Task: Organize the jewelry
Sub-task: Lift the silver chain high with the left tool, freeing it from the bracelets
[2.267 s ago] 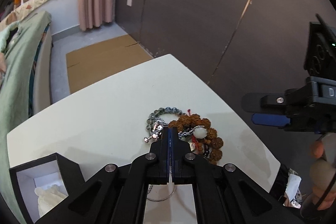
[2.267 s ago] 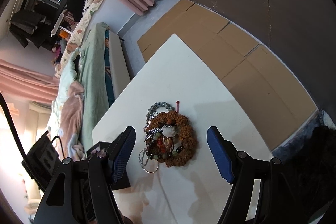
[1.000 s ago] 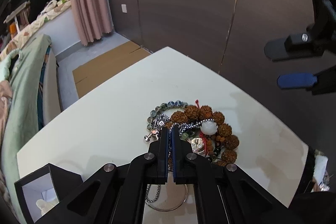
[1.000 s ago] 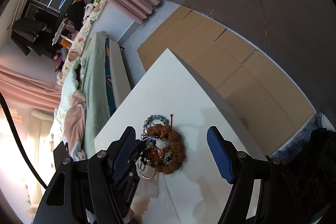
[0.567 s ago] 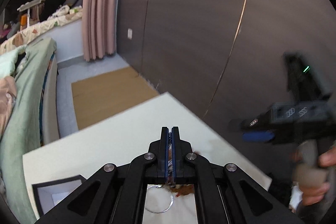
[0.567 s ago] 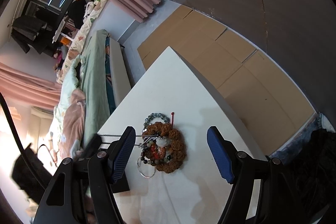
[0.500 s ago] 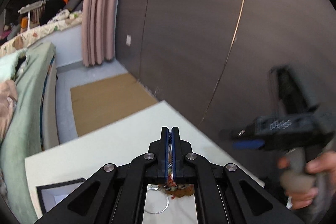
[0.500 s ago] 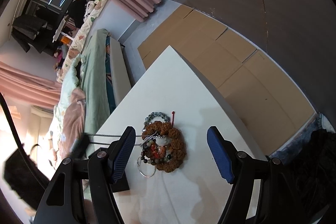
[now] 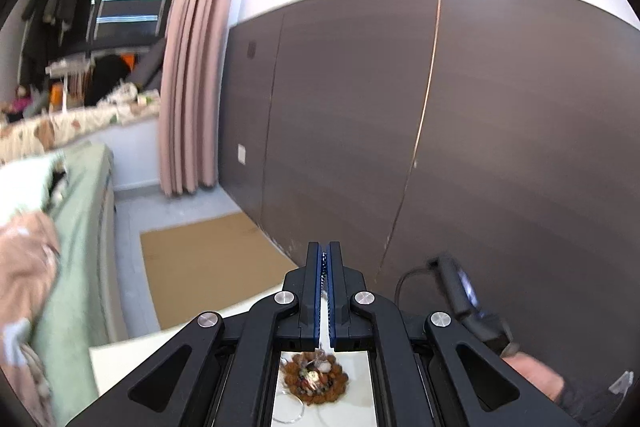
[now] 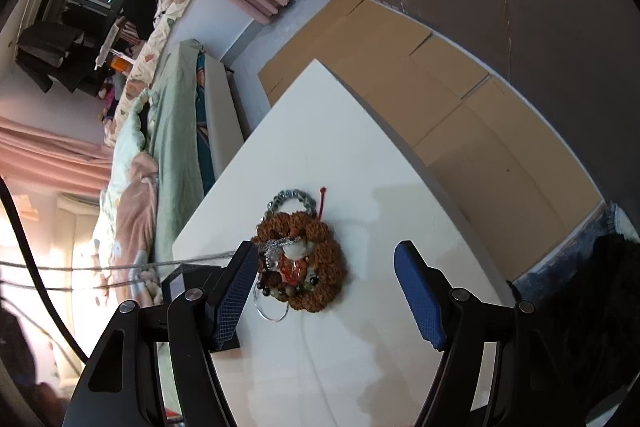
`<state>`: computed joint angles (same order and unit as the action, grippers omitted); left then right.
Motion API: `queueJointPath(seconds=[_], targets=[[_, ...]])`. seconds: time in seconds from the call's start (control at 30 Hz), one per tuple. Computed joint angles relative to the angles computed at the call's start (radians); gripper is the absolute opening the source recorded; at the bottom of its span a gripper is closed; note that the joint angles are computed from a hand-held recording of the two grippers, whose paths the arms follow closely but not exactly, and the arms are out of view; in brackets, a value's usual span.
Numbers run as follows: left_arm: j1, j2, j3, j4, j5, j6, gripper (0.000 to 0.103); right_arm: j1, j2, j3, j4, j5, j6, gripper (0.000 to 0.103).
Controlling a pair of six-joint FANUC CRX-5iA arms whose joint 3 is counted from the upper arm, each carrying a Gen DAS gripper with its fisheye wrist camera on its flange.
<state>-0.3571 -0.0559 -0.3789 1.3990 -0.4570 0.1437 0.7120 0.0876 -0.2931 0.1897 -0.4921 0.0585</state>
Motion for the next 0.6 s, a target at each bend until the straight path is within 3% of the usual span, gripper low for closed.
queueJointPath(seconds=[0.13, 0.33, 0.6], targets=[[-0.002, -0.038, 0.012, -0.006, 0.021, 0.005, 0.001, -0.009, 0.002, 0.004, -0.080, 0.019, 0.047, 0.072], [0.008, -0.077, 0.038, -0.060, 0.043, 0.046, 0.001, -0.003, 0.022, 0.027, -0.100, 0.000, 0.074, 0.072], [0.045, -0.106, 0.044, -0.139, 0.079, 0.094, 0.001, -0.001, 0.119, 0.183, -0.335, -0.062, 0.380, 0.072]])
